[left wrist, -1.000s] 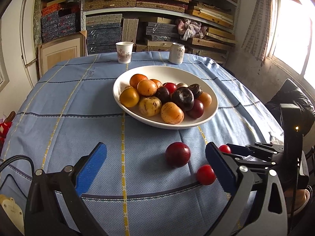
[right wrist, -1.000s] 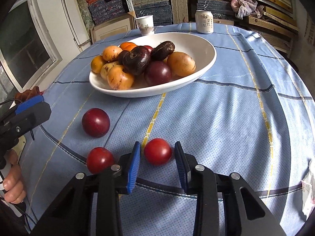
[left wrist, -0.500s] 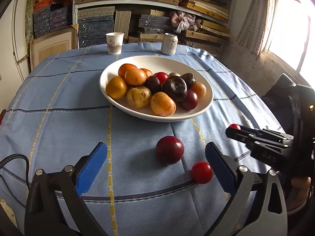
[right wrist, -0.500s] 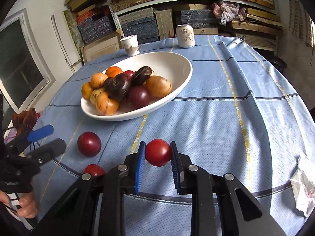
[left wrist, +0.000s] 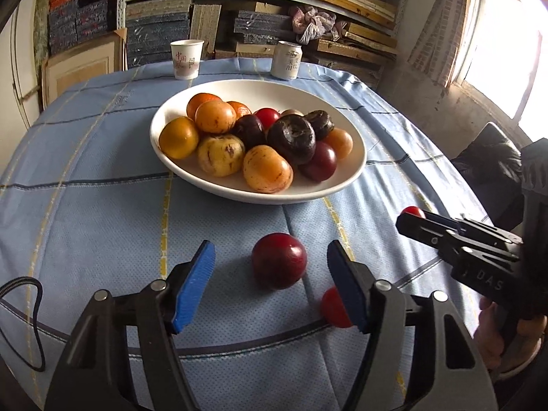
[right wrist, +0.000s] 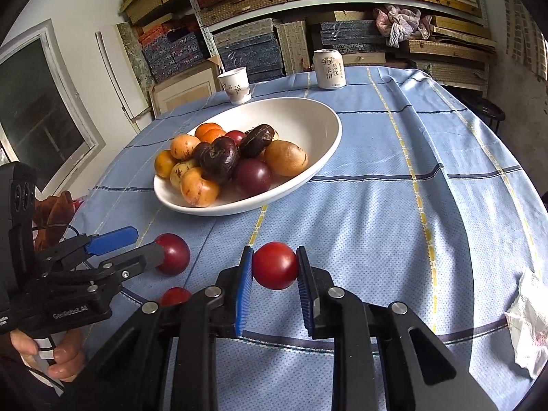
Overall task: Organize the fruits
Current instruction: 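Grasp a red tomato with the right tool while the left tool grasps the dark red plum, then release the tomato into the plate with the right tool while the left tool releases the plum there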
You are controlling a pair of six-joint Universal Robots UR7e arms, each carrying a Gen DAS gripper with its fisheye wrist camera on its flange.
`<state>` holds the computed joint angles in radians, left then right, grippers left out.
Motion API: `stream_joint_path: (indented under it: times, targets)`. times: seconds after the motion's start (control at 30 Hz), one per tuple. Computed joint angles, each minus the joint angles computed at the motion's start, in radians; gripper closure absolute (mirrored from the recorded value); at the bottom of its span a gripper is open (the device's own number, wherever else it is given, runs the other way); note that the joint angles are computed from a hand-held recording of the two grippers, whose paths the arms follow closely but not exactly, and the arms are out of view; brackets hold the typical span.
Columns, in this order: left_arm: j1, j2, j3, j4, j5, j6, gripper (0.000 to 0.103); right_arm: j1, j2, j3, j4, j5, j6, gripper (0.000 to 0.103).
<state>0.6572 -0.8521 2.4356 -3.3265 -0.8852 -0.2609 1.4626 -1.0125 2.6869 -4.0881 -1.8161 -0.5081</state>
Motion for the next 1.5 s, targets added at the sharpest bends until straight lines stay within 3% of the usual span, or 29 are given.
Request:
stream_joint_path:
  times: [0.1,0.23,0.4,0.57,0.87,0.93,1.0,1.13,1.37,1.5]
  targets:
    - [0.028,-0.002,-0.021,0.046,-0.026,-0.018,0.038,0.002,0.0,0.002,-0.007,0.0,-0.001,0.078]
    - [0.059,0.0,-0.041,0.082,-0.059,-0.025,0.047,0.004,0.004,0.004,-0.012,-0.003,-0.003,0.078]
    - [0.062,0.013,-0.058,0.114,-0.076,-0.008,0.053,0.003,0.005,0.003,-0.013,-0.005,-0.006,0.078]
    - [0.062,0.021,-0.057,0.11,-0.077,-0.006,0.064,0.001,0.006,-0.001,-0.012,-0.009,-0.006,0.078]
    - [0.014,-0.027,-0.002,0.072,-0.028,-0.01,0.065,0.001,0.026,0.004,-0.036,0.003,-0.042,0.078]
    - [0.011,-0.075,-0.006,0.091,-0.042,0.028,0.065,0.023,-0.01,-0.005,0.037,0.004,-0.061,0.078]
    - [0.013,-0.117,-0.036,0.123,-0.034,0.071,0.065,0.053,-0.072,-0.037,0.162,0.019,-0.076,0.078]
    - [0.068,-0.123,-0.156,0.152,-0.063,0.156,0.065,0.085,-0.1,-0.138,0.249,0.058,-0.055,0.078]
    - [0.18,0.035,-0.448,0.279,-0.045,0.247,0.066,0.112,-0.026,-0.365,0.391,0.043,-0.004,0.077]
    - [0.216,0.081,-0.525,0.33,-0.067,0.247,0.065,0.097,0.003,-0.442,0.473,0.045,0.029,0.077]
